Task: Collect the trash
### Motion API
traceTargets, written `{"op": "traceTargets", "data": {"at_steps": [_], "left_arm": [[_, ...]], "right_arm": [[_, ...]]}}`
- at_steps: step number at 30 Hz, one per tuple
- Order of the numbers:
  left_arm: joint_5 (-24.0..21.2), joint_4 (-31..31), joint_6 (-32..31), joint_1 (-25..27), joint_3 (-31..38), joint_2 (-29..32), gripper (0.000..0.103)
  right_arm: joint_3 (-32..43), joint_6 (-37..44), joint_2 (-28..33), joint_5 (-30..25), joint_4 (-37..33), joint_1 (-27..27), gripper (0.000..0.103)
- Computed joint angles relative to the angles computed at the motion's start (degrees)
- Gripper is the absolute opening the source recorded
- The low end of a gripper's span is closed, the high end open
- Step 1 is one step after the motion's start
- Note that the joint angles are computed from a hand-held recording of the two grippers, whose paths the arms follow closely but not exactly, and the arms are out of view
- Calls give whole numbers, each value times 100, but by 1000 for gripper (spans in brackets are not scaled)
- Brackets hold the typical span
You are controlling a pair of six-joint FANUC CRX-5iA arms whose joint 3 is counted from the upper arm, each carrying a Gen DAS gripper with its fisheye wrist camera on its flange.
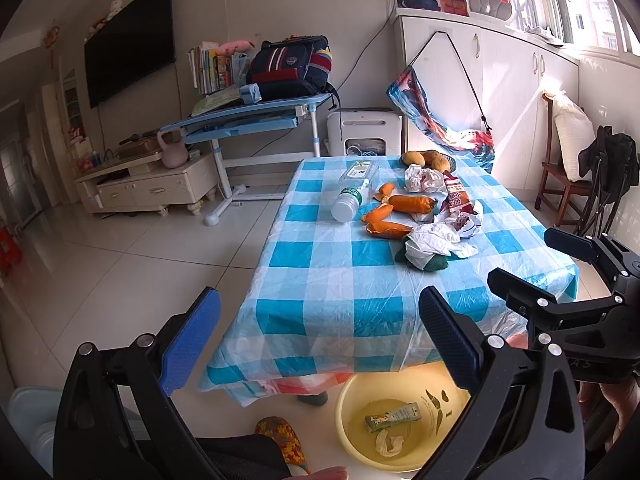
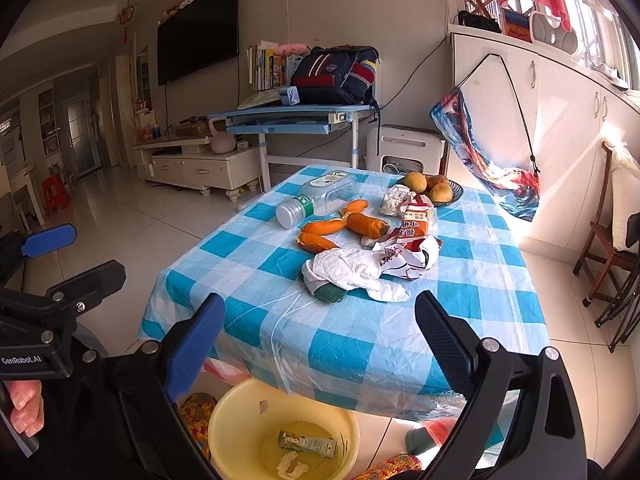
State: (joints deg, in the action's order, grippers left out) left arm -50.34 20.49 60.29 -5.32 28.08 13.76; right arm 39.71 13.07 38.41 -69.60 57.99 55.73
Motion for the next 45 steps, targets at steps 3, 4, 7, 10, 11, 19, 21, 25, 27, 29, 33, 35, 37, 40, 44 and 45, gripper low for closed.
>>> {"op": "traceTargets", "data": {"at_steps": [3,4,7,10,11,19,21,25,27,29,33,35,37,40,44,45], "left_arm": [[0,-8,-3,-3,1,0,96],[-8,-8,-3,0,5,3,96],[12,2,-10,-2,-6,0,96],[-20,-28,9,-7,9,-4,96],[-15,-19,3,-6,7,-2,96],[-161,3,54,0,134,73,96],[-203,24,36,7,157,92,96],[-224,-11,-11,-19,172,101,96],[-234,-47,-21,-39,187,112,96],[-237,-79,-27,-57,190,111,96],[-259,-89,-26,-66,218,136,96],[-265,-93,-21,-70,225,141,96],[-270,-76,-27,-69,228,147,96],[-345,49,1,-32,258,187,96],[-684,476,104,130,481,408,96],[-783,600,154,179,551,473,96]], "right_arm": [[18,19,16,5,9,2,92],[-3,2,7,15,23,4,92],[12,3,17,5,12,7,92],[44,34,31,-16,-13,7,92],[34,25,29,-15,-4,10,92],[-68,-50,-12,58,28,0,92],[-108,-94,-30,81,38,-6,92],[-140,-123,-44,105,46,-12,92],[-143,-119,-49,103,35,-12,92],[-170,-154,-64,110,45,-9,92],[-202,-210,-93,118,45,-8,92],[-205,-219,-98,115,46,-9,92],[-209,-223,-100,117,45,-10,92],[-197,-227,-95,120,34,-9,92],[-245,-304,-148,169,-31,-33,92],[-314,-394,-200,207,-40,-45,92]]}}
